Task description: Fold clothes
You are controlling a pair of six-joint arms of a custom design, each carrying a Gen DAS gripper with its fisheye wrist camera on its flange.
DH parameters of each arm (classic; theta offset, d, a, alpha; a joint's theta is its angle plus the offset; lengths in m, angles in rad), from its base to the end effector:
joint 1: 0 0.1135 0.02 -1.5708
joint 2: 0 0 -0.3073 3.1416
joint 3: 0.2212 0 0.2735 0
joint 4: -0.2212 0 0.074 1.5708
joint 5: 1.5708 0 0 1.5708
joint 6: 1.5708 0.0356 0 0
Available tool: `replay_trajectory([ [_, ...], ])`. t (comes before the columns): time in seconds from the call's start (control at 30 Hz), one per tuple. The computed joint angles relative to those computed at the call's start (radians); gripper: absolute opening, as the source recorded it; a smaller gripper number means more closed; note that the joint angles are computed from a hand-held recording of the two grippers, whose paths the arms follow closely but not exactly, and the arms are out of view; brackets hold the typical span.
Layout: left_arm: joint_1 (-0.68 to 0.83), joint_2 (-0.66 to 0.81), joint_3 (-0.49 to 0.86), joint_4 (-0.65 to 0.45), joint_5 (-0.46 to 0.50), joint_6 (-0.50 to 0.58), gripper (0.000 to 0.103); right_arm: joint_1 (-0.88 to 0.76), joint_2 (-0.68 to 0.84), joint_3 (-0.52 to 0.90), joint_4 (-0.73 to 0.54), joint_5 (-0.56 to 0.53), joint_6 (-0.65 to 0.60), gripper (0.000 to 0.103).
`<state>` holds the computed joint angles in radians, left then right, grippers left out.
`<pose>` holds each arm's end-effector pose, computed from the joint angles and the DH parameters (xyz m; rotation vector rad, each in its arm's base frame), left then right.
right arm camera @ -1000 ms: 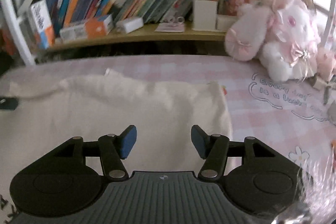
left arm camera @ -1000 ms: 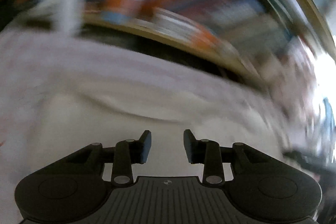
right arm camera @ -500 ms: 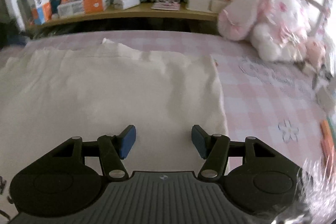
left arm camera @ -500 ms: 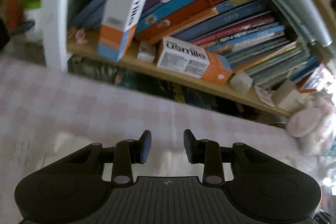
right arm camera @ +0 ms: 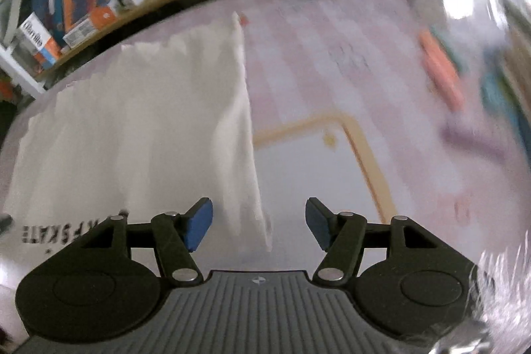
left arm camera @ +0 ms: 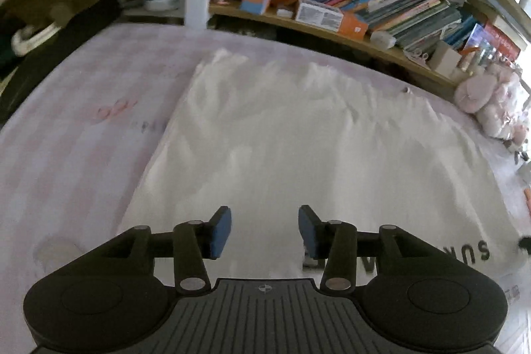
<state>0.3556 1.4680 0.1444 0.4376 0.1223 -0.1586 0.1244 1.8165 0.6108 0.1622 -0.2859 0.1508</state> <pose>0.1713 0.0590 0.0905 -0.5708 2.3813 -0.0634 0.2969 0.0472 0.0903 -0.0672 2.6210 0.4705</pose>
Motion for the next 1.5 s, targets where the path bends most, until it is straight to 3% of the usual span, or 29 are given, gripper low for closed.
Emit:
replay_trajectory([
  [0.2, -0.167, -0.009, -0.054, 0.059, -0.142, -0.119, 0.044, -0.099, -0.005, -0.041, -0.054, -0.161, 0.113, 0.05],
  [0.37, -0.311, 0.028, -0.026, 0.064, -0.249, -0.197, 0.044, -0.175, 0.061, -0.02, -0.04, -0.318, 0.305, 0.041],
  [0.5, -0.356, 0.076, -0.01, 0.055, -0.277, -0.239, 0.044, -0.161, 0.099, 0.001, -0.001, -0.346, 0.409, 0.036],
  [0.57, -0.36, 0.099, -0.003, 0.051, -0.278, -0.25, 0.044, -0.138, 0.107, 0.019, -0.009, -0.33, 0.413, 0.014],
  [0.63, -0.362, 0.106, -0.002, 0.051, -0.281, -0.248, 0.044, -0.135, 0.088, 0.007, 0.019, -0.346, 0.374, 0.004],
  [0.83, -0.331, 0.072, 0.011, -0.015, -0.243, -0.221, 0.045, -0.16, -0.102, -0.088, 0.116, -0.425, 0.165, 0.004],
  [0.9, -0.327, 0.068, 0.008, -0.016, -0.234, -0.219, 0.045, -0.155, -0.018, -0.028, -0.004, -0.334, 0.152, 0.004],
  [1.0, -0.325, 0.061, 0.007, -0.025, -0.223, -0.198, 0.047, -0.148, 0.072, -0.023, 0.012, -0.276, 0.15, 0.004],
  [1.23, -0.306, 0.04, 0.007, -0.046, -0.203, -0.172, 0.047, -0.13, 0.067, -0.027, 0.026, -0.258, 0.125, 0.004],
  [1.5, -0.343, 0.007, -0.003, -0.071, -0.257, -0.255, 0.048, -0.142, 0.036, -0.049, 0.008, -0.229, 0.076, 0.008],
])
